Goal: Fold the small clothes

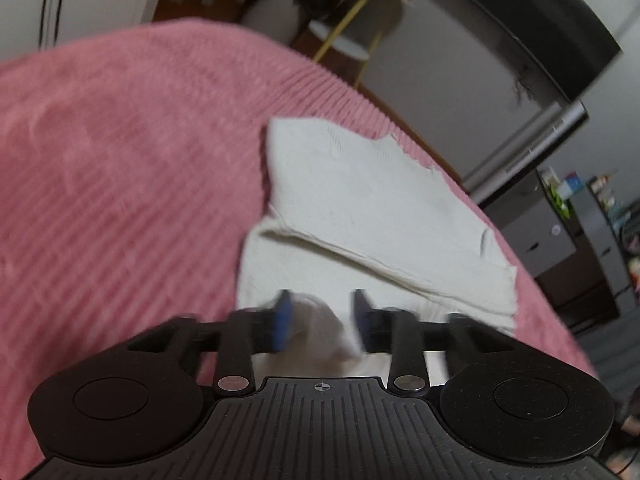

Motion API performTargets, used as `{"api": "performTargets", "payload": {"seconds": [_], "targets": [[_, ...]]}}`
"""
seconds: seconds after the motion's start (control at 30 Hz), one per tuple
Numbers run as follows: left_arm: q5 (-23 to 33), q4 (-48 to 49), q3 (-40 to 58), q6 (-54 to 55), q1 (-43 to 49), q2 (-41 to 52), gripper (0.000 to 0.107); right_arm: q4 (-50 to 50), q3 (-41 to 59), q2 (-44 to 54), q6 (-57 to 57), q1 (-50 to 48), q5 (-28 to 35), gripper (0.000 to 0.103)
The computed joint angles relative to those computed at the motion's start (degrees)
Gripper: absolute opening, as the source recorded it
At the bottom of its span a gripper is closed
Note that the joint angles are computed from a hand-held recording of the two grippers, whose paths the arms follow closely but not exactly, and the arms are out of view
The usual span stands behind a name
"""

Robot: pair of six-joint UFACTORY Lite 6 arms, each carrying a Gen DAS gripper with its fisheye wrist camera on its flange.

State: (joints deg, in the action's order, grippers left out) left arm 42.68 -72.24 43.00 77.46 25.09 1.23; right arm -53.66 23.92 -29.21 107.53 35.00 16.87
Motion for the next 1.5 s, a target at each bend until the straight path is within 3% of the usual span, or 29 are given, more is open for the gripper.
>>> {"api": "performTargets", "payload": {"seconds": [0.1, 0.13, 0.17, 0.27, 0.4, 0.5, 0.53, 0.63, 0.7, 0.77, 0.83, 0.87, 0.93, 1.0, 1.07, 1.17, 1.37, 1.5], "targets": [[1.87, -0.83, -2.46, 10.71, 2.93, -0.60, 0.063, -7.77, 0.21, 0.80, 2.97, 6.71, 10.16, 0.045], [1.68, -0.09, -2.97, 12.90, 3.16, -0.53, 0.067, -10.18, -0.31, 0.67, 4.03, 8.85, 13.30, 0.060], [1.29, 0.41, -3.58, 15.11, 2.99, -0.58, 0.069, -11.94, -1.06, 0.02, 4.52, 10.96, 16.30, 0.069], [-2.28, -1.45, -6.31, 21.84, -0.19, -1.24, 0.075, -16.15, -3.63, -2.52, 4.61, 13.77, 19.37, 0.083], [-5.35, -8.48, -8.22, 28.00, -6.24, -0.73, 0.078, -18.52, -0.95, 4.91, 2.76, 12.64, 15.75, 0.083], [-8.42, -14.26, -8.81, 33.60, -11.76, -0.35, 0.085, -21.30, 2.03, 11.19, 3.07, 15.20, 18.07, 0.083], [-11.05, -17.75, -9.37, 37.19, -14.27, -0.69, 0.085, -22.16, 2.78, 12.76, 3.29, 14.69, 17.74, 0.077], [-17.42, -26.57, -9.36, 45.59, -20.60, 0.08, 0.082, -22.07, 4.75, 16.11, 2.98, 12.46, 16.46, 0.038], [-22.10, -32.29, -8.34, 50.27, -24.50, 1.68, 0.073, -21.98, 5.32, 17.31, 3.06, 11.77, 16.74, 0.029], [-25.99, -37.84, -6.60, 54.41, -27.32, 4.17, 0.055, -23.24, 4.97, 17.40, 4.36, 11.41, 16.67, 0.019], [-25.59, -37.96, -5.28, 53.09, -27.20, 5.84, 0.046, -24.00, 4.61, 17.08, 5.23, 11.88, 18.18, 0.014], [-25.01, -37.26, -4.99, 51.75, -26.72, 6.02, 0.033, -24.66, 4.09, 16.32, 5.86, 12.03, 18.68, 0.010], [-25.08, -35.73, -4.94, 48.64, -26.09, 5.13, 0.012, -25.20, 3.12, 14.75, 6.56, 12.51, 19.59, 0.008], [-23.77, -28.40, -5.38, 40.22, -24.45, 2.27, 0.011, -24.90, 2.68, 13.37, 6.50, 13.46, 20.97, 0.007], [-18.96, -20.21, -6.26, 32.60, -21.00, -1.83, 0.011, -24.06, 2.49, 11.45, 5.97, 14.96, 23.15, 0.007], [-13.73, -16.42, -6.39, 29.14, -17.25, -7.24, 0.011, -23.80, 3.04, 8.38, 5.15, 17.59, 27.00, 0.006], [-13.45, -23.26, -0.22, 30.18, -15.88, -4.88, 0.011, -28.44, 8.18, 11.35, 8.65, 17.17, 31.61, 0.006], [-16.25, -30.83, 4.64, 35.04, -17.80, 2.63, 0.011, -32.92, 11.93, 16.38, 10.94, 12.31, 29.42, 0.006]]}}
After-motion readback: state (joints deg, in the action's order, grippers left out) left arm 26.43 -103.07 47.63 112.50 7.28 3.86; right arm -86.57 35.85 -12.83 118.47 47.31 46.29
